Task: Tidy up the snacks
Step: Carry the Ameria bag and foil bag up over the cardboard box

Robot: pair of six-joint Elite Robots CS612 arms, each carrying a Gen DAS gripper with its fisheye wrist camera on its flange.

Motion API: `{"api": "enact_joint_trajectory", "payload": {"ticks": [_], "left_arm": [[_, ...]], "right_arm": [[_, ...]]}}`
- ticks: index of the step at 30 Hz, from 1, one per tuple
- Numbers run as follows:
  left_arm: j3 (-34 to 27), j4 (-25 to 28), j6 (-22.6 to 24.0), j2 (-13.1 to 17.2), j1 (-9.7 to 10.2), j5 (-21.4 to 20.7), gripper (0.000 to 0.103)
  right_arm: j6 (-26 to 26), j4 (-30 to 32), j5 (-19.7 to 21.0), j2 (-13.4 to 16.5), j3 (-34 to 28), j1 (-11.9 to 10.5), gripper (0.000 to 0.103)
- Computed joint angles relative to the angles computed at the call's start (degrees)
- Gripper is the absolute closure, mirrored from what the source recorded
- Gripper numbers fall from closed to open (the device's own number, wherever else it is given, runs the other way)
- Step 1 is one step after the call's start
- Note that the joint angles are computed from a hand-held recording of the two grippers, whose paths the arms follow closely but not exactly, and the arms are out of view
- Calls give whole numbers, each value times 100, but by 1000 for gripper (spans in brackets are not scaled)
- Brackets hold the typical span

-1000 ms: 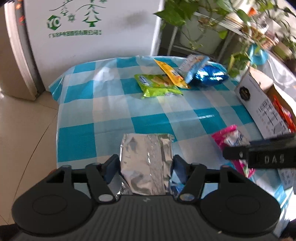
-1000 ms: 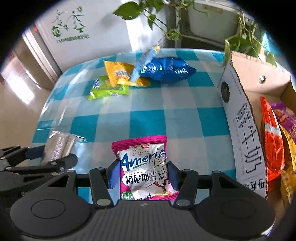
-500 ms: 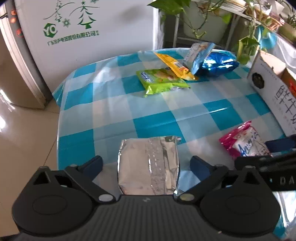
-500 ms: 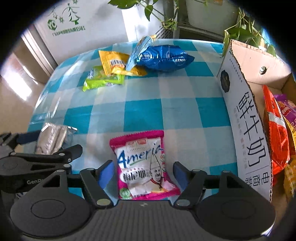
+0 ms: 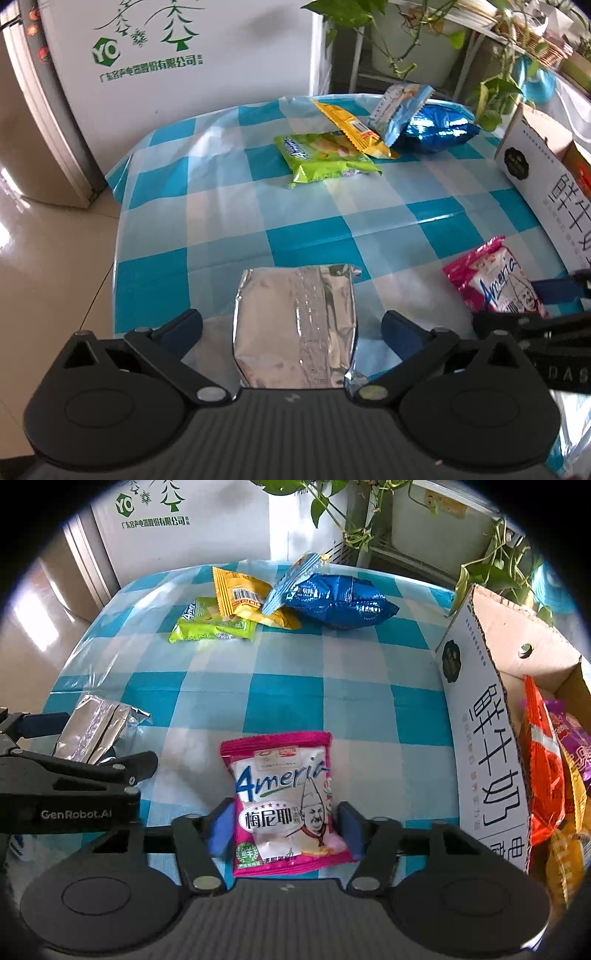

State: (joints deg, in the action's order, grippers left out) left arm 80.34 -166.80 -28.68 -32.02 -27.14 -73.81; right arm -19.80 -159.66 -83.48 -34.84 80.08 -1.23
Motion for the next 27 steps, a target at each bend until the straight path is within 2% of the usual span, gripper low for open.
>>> {"api": "enact_joint_trajectory", "payload": {"ticks": [2,4,6,7,13,17,20,27], "left_arm": [[25,-69,38,-11,-17,15,9],[62,-190,203,-30,-44,51,31],[85,-308,328,-41,-45,-52,42],[99,-355,345,-45,-52,-47,44],[180,-469,273,-69,-74,15,45],[315,-753,283,-127,-111,234,45],[431,-886,92,-185,-128,313,45],[564,-813,-395,-286,-173,306,45]], "right_arm": [[-17,7,28,-4,-1,-2,45],[-55,-42,62,-15,19,-2,47],[-24,-112,123,-34,44,-14,47],[2,-156,134,-40,52,-18,47],[77,-331,181,-61,82,-42,47],[43,-495,215,-100,140,-51,47],[72,-613,357,-157,206,-77,47],[-44,-700,623,-259,304,-117,47]]}}
